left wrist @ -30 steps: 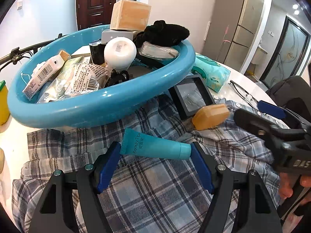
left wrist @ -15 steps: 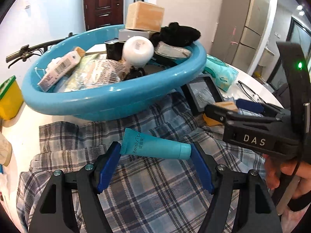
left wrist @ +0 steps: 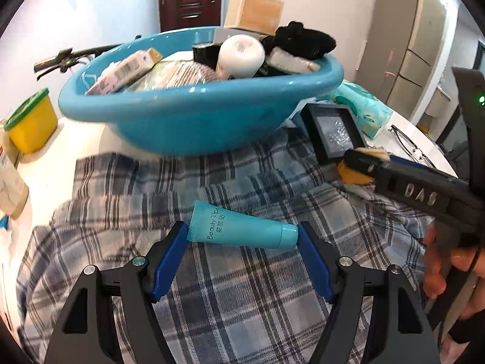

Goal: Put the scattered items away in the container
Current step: 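Close the right tool on the amber soap case while the left tool holds the tube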

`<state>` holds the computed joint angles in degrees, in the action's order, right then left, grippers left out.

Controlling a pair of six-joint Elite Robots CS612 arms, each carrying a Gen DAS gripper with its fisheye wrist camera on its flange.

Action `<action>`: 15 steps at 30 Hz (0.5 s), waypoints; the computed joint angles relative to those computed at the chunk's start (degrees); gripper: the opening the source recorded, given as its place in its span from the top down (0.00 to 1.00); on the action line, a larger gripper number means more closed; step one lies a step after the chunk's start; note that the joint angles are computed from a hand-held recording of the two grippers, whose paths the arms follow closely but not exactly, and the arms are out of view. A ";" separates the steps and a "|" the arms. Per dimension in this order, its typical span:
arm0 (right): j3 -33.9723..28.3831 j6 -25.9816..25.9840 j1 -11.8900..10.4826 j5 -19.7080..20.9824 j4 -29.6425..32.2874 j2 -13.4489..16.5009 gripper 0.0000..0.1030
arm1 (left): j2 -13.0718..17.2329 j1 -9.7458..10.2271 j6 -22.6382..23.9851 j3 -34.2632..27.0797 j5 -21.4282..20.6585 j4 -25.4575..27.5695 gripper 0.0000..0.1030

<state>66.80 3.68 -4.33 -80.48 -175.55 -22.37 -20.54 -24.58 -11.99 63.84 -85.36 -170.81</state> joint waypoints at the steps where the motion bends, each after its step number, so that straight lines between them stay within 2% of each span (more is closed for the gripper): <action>1: -0.10 0.40 -0.02 -0.38 -0.30 0.02 0.20 | -0.04 -0.06 -0.42 0.17 0.37 -0.15 0.27; 5: -1.04 0.03 -0.09 -1.40 -1.34 0.62 0.20 | -0.12 -0.22 -1.94 -0.05 1.68 0.39 0.27; 8: -1.70 0.59 -0.65 1.63 0.22 0.94 0.20 | -0.26 -0.25 -2.34 -0.27 1.82 0.06 0.27; 11: -1.75 0.88 -0.72 3.22 0.89 1.01 0.20 | -0.44 -0.56 -1.25 -0.08 3.94 -1.57 0.27; 12: -1.82 0.17 -0.55 3.10 0.91 1.04 0.24 | -0.46 -0.55 -1.12 -0.07 4.10 -1.84 0.27; 13: -1.93 -0.49 -0.27 2.32 0.87 1.06 0.33 | -0.49 -0.50 -1.30 -0.01 3.98 -2.17 0.27; 15: -1.87 -1.31 -0.04 1.39 0.57 1.05 0.40 | -0.50 -0.36 -2.10 -0.01 3.43 -2.40 0.27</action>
<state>64.93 2.36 -4.37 -79.09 -174.98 -21.32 -21.03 -24.93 -14.09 63.83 -81.94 -173.21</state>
